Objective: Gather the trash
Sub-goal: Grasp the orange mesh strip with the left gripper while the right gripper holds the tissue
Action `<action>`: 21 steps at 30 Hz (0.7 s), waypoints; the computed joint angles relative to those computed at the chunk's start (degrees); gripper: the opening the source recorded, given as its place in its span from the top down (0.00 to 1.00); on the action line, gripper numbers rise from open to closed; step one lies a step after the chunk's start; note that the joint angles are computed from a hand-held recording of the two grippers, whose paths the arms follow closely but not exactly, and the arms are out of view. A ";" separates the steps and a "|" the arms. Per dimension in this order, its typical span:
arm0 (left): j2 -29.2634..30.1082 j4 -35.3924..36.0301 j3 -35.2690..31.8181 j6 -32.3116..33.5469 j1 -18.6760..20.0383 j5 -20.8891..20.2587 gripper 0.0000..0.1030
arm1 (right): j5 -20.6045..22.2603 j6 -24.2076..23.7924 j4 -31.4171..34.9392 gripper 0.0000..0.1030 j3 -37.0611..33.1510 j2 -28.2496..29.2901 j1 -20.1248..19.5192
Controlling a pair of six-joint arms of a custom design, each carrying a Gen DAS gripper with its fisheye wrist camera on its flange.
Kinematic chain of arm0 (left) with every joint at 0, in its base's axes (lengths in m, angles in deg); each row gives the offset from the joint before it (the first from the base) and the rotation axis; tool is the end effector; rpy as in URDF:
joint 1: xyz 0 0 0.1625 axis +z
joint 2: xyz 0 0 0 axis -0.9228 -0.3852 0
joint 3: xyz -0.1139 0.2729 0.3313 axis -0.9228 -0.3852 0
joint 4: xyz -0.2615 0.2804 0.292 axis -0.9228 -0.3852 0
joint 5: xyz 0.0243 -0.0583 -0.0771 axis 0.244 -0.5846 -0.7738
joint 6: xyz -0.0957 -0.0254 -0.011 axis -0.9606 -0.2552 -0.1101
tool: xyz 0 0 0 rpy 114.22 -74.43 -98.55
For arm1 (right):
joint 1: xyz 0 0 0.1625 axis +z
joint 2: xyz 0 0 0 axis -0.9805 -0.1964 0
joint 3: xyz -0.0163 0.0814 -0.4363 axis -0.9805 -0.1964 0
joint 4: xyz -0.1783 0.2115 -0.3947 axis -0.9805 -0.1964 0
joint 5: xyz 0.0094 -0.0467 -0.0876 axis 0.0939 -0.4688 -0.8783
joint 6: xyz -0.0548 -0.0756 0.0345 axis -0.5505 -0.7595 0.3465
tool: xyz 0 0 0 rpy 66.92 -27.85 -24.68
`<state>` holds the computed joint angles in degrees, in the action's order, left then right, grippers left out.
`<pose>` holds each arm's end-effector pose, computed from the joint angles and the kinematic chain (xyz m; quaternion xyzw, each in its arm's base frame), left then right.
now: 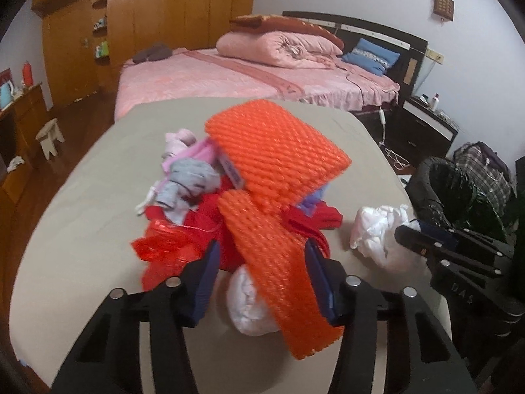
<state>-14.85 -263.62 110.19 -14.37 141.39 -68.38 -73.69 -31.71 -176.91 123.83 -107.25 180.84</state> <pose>0.0166 -0.6174 0.1702 0.2128 0.8864 -0.3058 0.2748 0.2170 -0.6114 -0.0741 0.1795 -0.8890 0.3211 0.2727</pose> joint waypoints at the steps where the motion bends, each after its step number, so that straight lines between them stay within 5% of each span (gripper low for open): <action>1: 0.03 1.27 -0.30 -0.26 0.27 -0.75 0.57 | -0.02 -0.07 -0.24 0.79 0.19 -0.11 0.05; 8: -0.15 1.70 -0.11 0.44 0.70 -3.52 0.85 | 0.08 -0.01 -0.79 0.79 1.07 -0.89 0.32; 21: -6.90 -3.27 4.06 1.82 -3.24 -4.93 0.87 | 1.38 -0.05 -4.86 0.79 3.79 -3.50 1.73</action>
